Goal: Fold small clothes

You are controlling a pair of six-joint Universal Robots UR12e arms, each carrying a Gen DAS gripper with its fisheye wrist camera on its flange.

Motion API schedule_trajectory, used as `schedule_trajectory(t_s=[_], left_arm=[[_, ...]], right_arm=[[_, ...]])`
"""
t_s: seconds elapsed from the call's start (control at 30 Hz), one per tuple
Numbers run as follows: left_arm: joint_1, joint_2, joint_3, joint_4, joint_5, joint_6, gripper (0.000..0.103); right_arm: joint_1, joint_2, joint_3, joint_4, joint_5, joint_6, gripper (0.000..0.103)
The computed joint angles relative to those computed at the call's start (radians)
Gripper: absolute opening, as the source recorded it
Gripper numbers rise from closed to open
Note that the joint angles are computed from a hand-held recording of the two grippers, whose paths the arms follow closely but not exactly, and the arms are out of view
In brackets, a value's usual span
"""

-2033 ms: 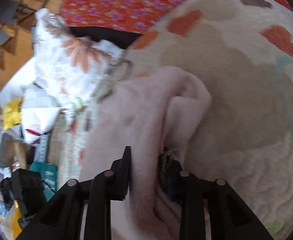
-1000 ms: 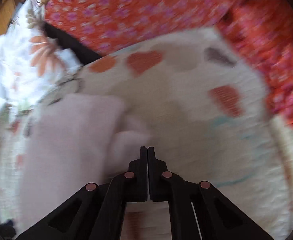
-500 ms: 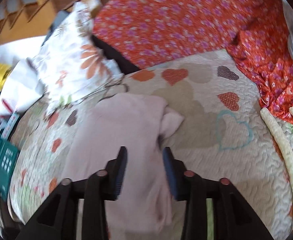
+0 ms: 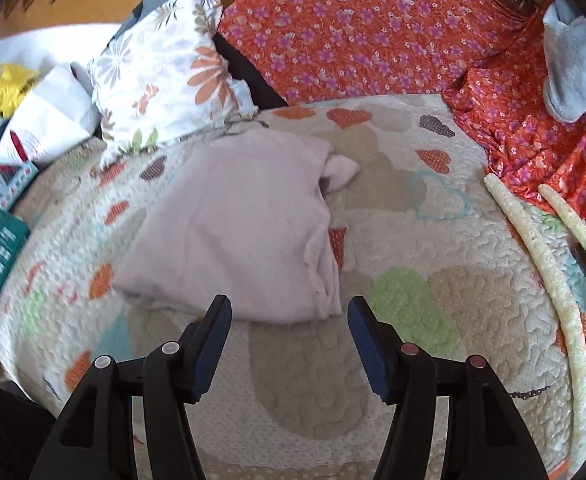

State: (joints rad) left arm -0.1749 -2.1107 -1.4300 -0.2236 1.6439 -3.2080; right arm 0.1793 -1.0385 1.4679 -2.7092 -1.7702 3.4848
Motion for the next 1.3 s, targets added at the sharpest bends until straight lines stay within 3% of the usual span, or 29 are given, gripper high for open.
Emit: schedule_trajectory(t_s=[0.17, 0.43, 1.3], left_arm=[[-0.013, -0.013, 0.009, -0.113, 0.033, 0.018, 0.103], [-0.028, -0.026, 0.031, -0.203, 0.050, 0.028, 0.103], [-0.023, -0.037, 0.058, -0.339, -0.005, 0.028, 0.103]], right_arm=[[-0.007, -0.005, 0.009, -0.014, 0.006, 0.026, 0.067], [-0.006, 0.005, -0.005, 0.004, 0.005, 0.020, 0.069], [0.001, 0.013, -0.018, 0.050, -0.031, 0.012, 0.073]])
